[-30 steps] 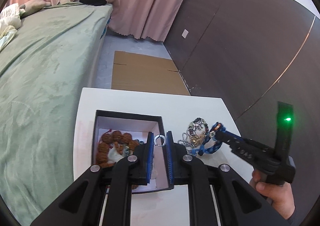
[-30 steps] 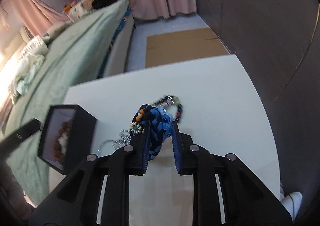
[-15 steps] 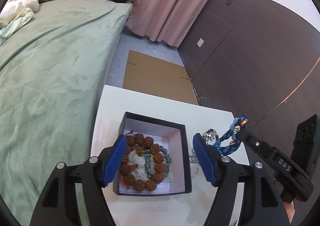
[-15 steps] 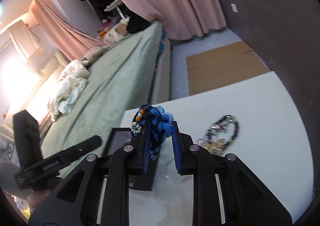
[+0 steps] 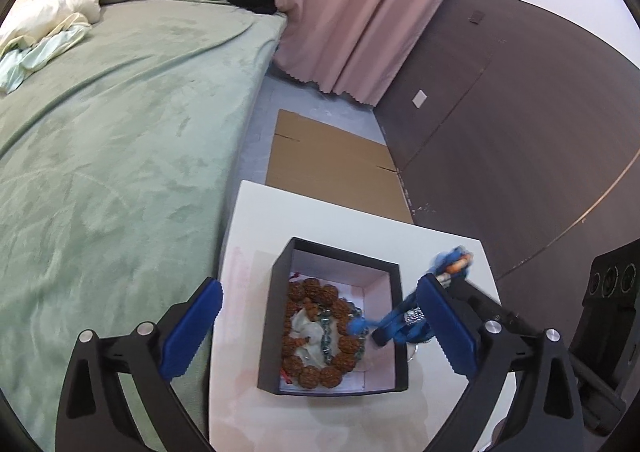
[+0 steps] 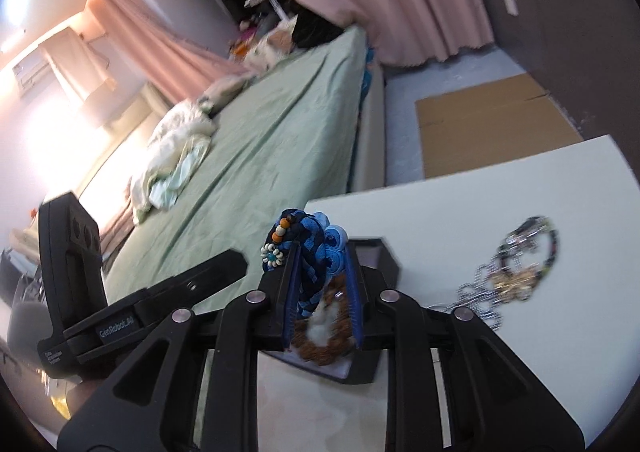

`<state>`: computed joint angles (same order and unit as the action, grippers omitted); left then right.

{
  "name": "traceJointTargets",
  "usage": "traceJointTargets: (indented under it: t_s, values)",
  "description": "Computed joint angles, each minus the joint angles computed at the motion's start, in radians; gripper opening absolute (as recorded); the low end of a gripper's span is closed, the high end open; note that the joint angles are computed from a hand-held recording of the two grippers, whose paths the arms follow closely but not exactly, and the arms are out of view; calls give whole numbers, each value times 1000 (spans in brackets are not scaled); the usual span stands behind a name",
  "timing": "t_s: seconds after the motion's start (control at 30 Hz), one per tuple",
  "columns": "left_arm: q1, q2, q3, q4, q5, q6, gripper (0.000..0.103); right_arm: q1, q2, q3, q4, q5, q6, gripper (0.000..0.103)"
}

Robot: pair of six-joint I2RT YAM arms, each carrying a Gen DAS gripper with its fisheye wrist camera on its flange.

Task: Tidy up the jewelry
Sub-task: 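Drop the silver ring into the box with the left gripper while the right places the blue braided bracelet in, then reach the left gripper to the large silver hoop and grasp it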

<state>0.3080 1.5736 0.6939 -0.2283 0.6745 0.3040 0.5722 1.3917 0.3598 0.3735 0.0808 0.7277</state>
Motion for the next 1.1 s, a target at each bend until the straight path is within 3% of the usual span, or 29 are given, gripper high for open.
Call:
traceJointTargets:
  t_s: [0.03, 0.1, 0.13, 0.4, 0.7, 1.1]
  values:
    - [10, 8, 6, -1, 4, -5, 94, -2, 20, 10, -5, 2, 1, 43]
    - [27, 17, 19, -12, 9, -5, 94, -2, 17, 6, -16, 38, 8, 74]
    - [35, 21, 26, -16, 9, -5, 94, 2, 2, -6, -13, 66, 13, 77]
    - [42, 23, 32, -32, 17, 14, 94, -81, -140, -90, -68, 72, 7, 83]
    - [-13, -9, -7, 6, 11, -14, 94, -308, -357, -182, -202, -24, -15, 86]
    - [-220, -133, -144, 114, -79, -35, 94, -504, -552, -221, -411, -113, -136, 87]
